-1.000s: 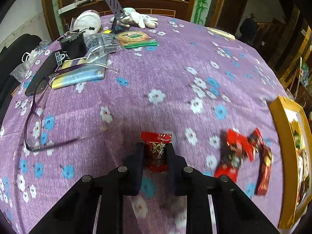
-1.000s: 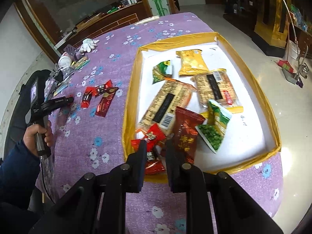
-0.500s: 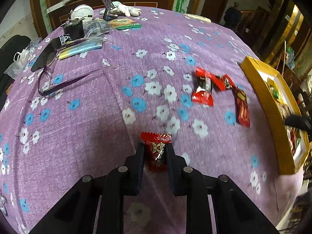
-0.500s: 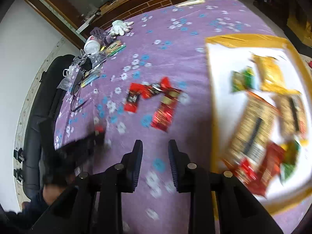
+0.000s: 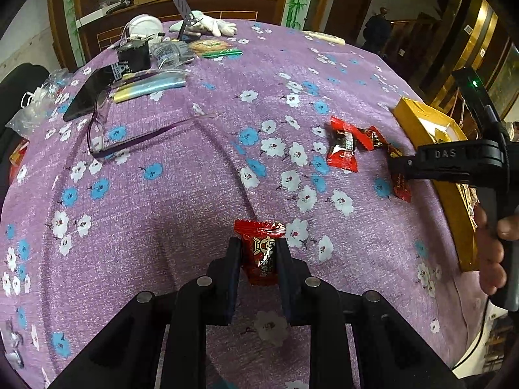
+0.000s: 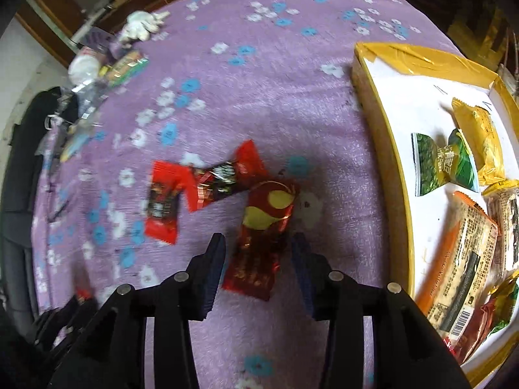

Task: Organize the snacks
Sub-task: 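Grasp a red candy with the left gripper while the right grasps the red-gold chocolate bag, then carry the red candy and red-gold chocolate bag over the white tray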

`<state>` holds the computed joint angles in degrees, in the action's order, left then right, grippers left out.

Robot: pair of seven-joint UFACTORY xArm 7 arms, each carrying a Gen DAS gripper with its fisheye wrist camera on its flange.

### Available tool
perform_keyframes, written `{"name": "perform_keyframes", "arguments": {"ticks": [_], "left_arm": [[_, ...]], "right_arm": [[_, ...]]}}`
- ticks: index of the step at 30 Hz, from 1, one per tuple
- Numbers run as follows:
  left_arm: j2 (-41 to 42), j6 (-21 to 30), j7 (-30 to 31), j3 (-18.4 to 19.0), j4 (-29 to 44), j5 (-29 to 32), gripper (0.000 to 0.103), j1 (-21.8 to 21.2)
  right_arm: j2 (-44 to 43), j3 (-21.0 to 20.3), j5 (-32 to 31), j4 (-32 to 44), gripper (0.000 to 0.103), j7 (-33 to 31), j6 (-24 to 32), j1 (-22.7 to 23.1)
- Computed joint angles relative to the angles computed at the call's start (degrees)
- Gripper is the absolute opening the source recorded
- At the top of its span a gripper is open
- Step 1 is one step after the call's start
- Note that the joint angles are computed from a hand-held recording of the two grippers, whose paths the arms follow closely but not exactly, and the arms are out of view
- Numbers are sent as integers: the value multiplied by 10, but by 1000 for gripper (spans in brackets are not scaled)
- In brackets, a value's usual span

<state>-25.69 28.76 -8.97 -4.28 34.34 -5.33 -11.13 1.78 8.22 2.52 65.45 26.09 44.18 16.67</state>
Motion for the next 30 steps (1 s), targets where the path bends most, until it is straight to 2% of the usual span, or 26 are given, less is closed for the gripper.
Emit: {"name": "perform_keyframes", "arguments": {"ticks": [2,3,9,15,19,30], "left_arm": [[-1,-1,3,0,2,0,21,-3],[-1,-2,6,0,5,-2,21,-6],[3,-5,29,2,22,-23,21,-32],[31,4,46,-9,41,-46,21,-62],[52,9,48,-21,57,-58,21,-78],[96,0,32,-49,106,-53,21,-103]], "right_arm": [[3,0,-10,3,28,-1,4,1],[0,1,-6,-1,27,-7,3,1],[-74,-1,85,-77,27,-71,-24,1],[-178,-4,129,-175,27,-102,-40,21],[-209,-9,144,-197,27,-128,-42,33],[-296,-40,158,-248,27,-149,-50,18]]}}
